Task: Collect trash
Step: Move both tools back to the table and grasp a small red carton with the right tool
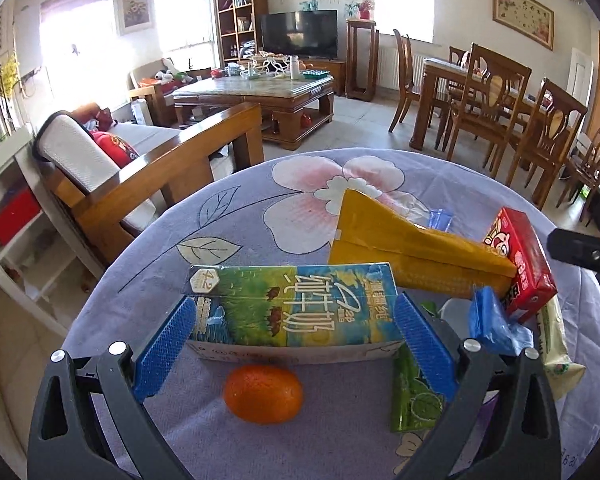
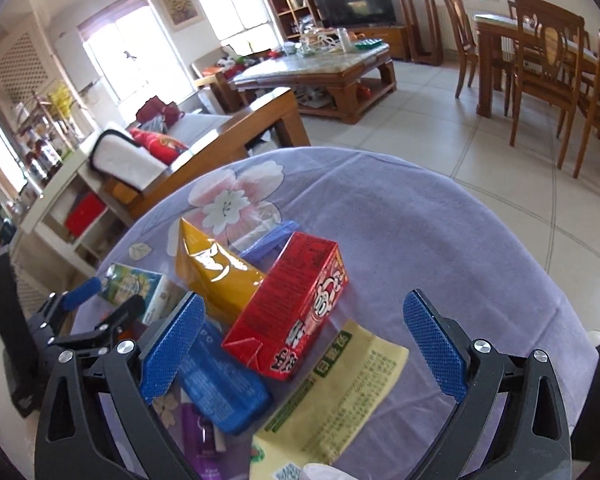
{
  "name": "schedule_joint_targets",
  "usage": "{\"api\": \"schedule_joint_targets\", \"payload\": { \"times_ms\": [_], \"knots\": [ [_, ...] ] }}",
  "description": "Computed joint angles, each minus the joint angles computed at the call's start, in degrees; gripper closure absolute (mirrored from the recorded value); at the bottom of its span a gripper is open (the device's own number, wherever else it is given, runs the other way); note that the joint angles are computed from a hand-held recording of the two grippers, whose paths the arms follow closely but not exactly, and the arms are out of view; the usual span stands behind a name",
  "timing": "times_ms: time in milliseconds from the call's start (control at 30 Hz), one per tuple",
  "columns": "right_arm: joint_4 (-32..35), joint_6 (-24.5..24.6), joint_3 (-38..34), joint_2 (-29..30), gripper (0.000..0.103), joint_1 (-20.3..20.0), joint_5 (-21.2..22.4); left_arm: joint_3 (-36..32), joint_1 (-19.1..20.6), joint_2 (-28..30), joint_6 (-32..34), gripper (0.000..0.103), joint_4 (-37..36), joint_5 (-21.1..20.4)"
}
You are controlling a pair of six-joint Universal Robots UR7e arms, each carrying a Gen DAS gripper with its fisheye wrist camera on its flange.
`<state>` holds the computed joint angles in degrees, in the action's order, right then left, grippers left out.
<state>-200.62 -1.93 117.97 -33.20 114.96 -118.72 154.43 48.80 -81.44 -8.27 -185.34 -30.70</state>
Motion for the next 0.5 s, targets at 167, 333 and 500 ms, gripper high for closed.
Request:
{"api": "schedule_joint_targets", "payload": {
  "times_ms": [167,333,500],
  "knots": [
    [4.96,1.29,-4.55,3.01,0.005,-0.61,-1.66,-0.46,0.46,1.64,1.96,0.005,-3.4,0.21],
    [4.35,0.33,-5.52,4.85,0.011,-1.4,-1.94,0.98,-1.27,1.76,2.09,0.005,-3.83,0.07],
    [2.0,-2.29,-5.8,6.55,0.042,-1.59,-0.83,0.83,-2.92,5.38,1.14,0.004,-1.58,4.74]
  ]
}}
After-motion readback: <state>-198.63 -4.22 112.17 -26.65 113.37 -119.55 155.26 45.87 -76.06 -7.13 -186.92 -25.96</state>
